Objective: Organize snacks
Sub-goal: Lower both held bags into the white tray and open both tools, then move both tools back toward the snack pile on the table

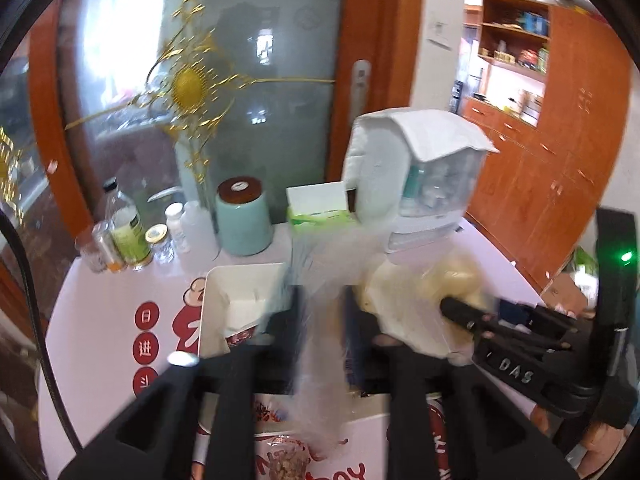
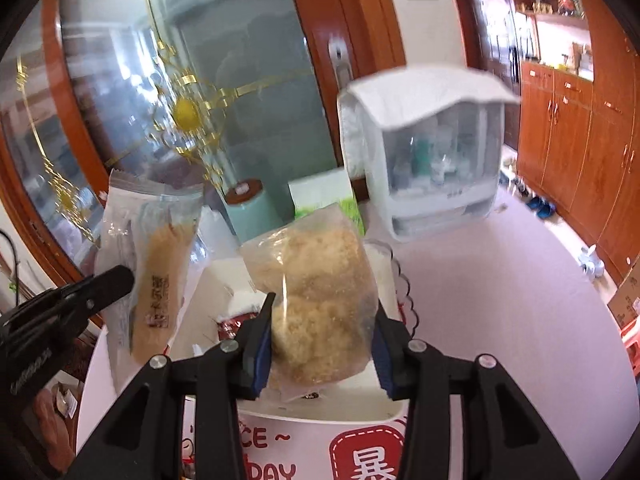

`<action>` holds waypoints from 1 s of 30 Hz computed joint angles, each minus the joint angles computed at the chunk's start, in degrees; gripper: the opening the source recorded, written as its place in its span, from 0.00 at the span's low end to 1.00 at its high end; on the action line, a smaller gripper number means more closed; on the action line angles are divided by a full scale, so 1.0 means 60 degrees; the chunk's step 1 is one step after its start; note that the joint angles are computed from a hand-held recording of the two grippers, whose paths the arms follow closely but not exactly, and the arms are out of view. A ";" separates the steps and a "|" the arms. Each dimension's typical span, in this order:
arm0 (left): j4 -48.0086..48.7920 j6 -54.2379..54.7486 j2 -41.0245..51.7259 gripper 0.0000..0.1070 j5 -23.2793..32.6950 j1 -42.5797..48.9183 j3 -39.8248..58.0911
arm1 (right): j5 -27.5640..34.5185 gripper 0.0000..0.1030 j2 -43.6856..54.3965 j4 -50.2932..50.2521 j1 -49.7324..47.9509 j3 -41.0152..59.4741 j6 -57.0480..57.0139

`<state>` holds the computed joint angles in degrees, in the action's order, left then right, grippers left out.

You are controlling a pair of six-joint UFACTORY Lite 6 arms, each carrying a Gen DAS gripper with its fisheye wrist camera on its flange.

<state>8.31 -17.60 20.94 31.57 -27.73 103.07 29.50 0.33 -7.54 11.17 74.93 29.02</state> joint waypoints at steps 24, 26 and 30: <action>0.2536 -0.2484 -0.3967 0.96 -0.0137 -0.0604 -0.4610 | 0.0781 0.60 -0.2888 -0.1964 0.1624 -0.2858 0.2432; 0.2199 -0.2383 -0.4530 0.96 0.0240 -0.0857 -0.4863 | 0.0934 0.60 -0.3552 -0.2128 0.1863 -0.3371 0.2706; 0.2884 -0.3420 -0.5500 0.96 0.1048 -0.1799 -0.5380 | 0.1579 0.60 -0.5077 -0.2458 0.2512 -0.4365 0.3226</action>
<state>25.62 -38.13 -12.06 37.85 -38.53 70.79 38.97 -30.14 -22.29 26.24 48.74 48.38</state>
